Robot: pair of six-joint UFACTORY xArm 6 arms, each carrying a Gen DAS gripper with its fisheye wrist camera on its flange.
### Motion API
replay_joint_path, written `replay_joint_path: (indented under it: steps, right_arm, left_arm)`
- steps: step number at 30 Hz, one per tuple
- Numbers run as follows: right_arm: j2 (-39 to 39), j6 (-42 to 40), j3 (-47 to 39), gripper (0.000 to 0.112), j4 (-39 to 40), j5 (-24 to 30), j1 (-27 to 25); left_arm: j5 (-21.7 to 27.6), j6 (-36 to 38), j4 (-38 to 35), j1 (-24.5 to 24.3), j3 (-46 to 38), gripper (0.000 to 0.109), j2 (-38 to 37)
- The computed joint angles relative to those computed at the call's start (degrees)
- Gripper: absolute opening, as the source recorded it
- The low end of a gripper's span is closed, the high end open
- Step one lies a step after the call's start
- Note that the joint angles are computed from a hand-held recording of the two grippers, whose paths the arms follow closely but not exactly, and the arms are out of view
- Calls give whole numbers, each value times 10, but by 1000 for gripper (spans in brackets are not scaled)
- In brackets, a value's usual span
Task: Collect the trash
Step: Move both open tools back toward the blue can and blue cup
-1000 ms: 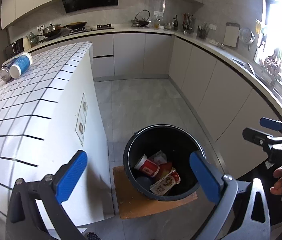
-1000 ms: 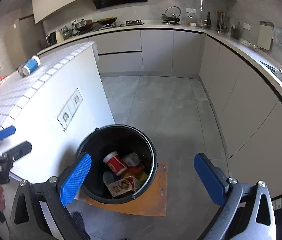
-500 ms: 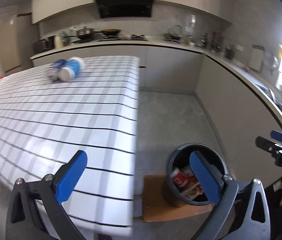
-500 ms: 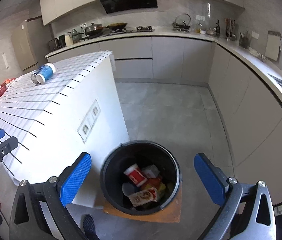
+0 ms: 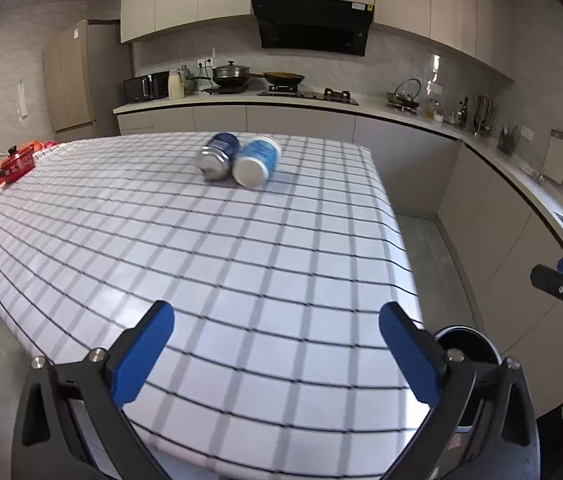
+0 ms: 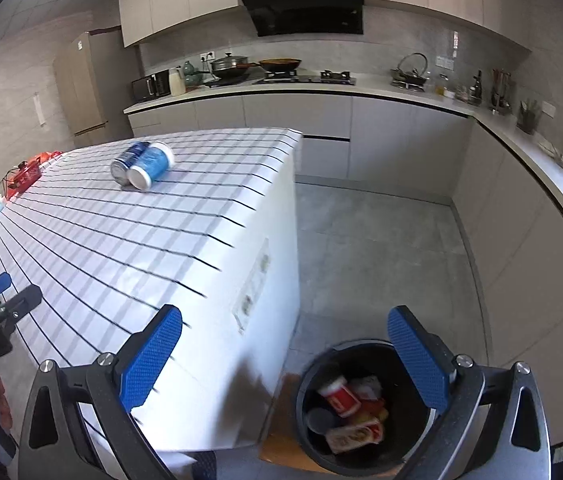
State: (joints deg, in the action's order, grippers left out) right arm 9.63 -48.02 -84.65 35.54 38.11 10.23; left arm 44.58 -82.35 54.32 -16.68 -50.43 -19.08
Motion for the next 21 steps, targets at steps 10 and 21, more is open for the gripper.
replay_joint_path:
  steps: [10,21]
  right_arm:
    - [62,115,-83,103,-76,-25,102]
    - [157,213,-212,103,-141,-19,167]
  left_arm:
    - [-129,106,-48,143,38,102,-25]
    - [-226,218,-110,246,34,100,9]
